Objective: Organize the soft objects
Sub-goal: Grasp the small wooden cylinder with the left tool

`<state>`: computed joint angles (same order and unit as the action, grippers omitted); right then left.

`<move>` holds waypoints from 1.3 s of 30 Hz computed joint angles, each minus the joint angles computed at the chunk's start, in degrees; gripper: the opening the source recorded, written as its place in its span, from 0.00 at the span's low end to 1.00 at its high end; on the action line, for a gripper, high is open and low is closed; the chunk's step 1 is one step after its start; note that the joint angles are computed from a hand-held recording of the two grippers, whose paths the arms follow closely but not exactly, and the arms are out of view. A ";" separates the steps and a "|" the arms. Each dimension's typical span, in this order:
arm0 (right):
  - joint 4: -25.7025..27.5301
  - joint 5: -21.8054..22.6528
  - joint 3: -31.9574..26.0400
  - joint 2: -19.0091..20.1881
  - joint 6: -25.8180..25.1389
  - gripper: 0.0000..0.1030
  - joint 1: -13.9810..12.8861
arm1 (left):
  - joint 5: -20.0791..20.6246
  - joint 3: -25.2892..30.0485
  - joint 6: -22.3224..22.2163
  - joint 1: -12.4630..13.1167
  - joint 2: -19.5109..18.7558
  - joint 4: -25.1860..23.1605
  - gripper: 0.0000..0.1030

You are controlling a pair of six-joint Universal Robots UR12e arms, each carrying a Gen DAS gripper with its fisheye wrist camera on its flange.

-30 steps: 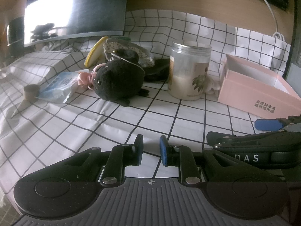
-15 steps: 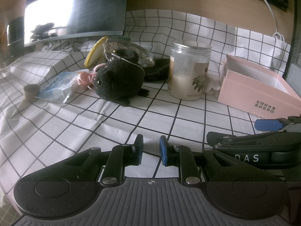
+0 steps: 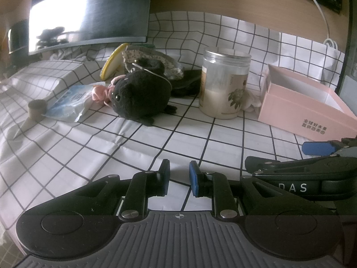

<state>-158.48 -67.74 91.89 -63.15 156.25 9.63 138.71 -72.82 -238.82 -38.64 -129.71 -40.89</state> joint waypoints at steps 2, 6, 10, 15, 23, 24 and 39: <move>0.00 0.00 0.00 0.00 0.00 1.00 0.00 | -0.01 -0.01 -0.13 0.01 0.04 -0.21 0.21; 0.05 0.03 -0.01 -0.01 0.10 1.00 0.02 | -0.07 0.08 -0.30 0.02 0.06 -0.60 0.21; 9.02 -2.85 -3.01 -0.36 -1.06 1.00 0.70 | -1.60 -0.31 1.99 0.24 0.56 -0.53 0.21; 18.03 -6.56 -6.56 0.05 -2.21 1.00 1.56 | -10.41 -5.33 11.30 1.95 3.86 7.10 0.21; 19.75 -8.22 -6.62 -0.49 -1.32 1.00 2.07 | -30.85 -13.79 9.64 7.42 10.22 15.59 0.18; 20.61 -8.42 -6.85 -0.57 -1.60 1.00 2.21 | -32.17 -14.52 9.55 7.93 10.92 15.67 0.18; 16.78 -5.41 -8.77 -1.43 5.60 0.91 8.29 | -15.87 -26.19 3.73 14.88 22.97 6.03 0.21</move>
<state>-141.71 -73.16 83.12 -64.59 161.85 17.92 122.84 -99.01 -235.09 -23.76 -106.74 -34.86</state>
